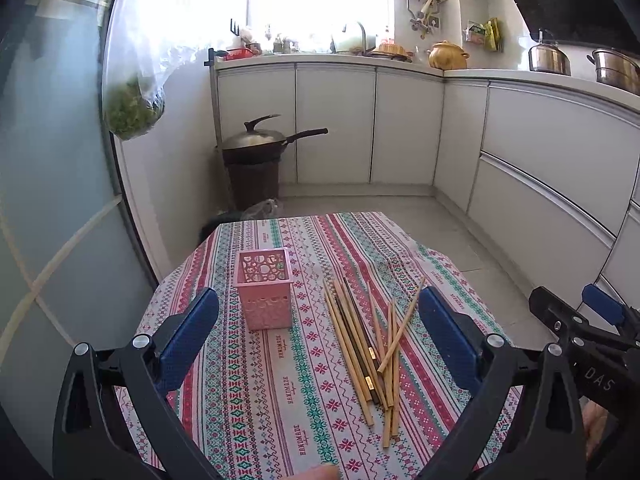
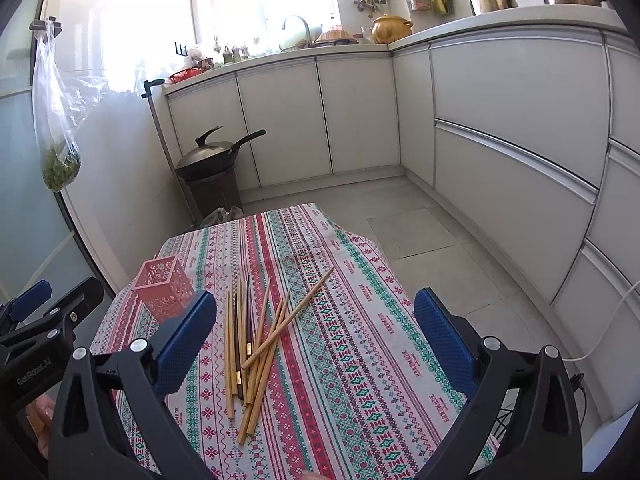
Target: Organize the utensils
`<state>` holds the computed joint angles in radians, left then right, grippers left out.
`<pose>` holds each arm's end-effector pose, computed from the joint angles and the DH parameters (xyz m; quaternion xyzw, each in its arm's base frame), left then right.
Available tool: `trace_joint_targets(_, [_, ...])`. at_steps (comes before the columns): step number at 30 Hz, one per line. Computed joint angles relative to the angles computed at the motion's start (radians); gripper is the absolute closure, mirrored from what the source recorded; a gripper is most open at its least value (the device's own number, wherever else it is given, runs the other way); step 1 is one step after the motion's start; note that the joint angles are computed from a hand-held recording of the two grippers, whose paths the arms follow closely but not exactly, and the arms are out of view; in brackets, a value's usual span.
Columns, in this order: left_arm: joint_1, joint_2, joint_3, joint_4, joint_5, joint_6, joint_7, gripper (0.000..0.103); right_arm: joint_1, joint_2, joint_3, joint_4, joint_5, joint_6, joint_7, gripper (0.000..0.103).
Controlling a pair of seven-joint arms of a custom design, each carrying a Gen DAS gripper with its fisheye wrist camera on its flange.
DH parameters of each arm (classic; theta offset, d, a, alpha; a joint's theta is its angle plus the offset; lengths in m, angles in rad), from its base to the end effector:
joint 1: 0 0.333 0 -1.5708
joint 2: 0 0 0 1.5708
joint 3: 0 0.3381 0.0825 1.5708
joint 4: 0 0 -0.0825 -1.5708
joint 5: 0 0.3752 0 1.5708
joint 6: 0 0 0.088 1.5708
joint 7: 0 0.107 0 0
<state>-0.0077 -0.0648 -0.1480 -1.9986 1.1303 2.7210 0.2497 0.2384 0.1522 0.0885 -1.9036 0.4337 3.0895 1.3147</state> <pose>0.5587 -0.1235 0.5861 -0.6880 0.5183 -0.3030 0.4078 0.6150 0.1680 0.5668 -0.6590 0.5648 -0.2395 0.4352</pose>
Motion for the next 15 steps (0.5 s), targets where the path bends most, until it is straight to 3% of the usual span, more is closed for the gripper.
trace_joint_targets(15, [-0.006, 0.003, -0.001, 0.002, -0.021, 0.002, 0.024, 0.007, 0.003, 0.004, -0.001, 0.004, 0.0, -0.006, 0.004, 0.007])
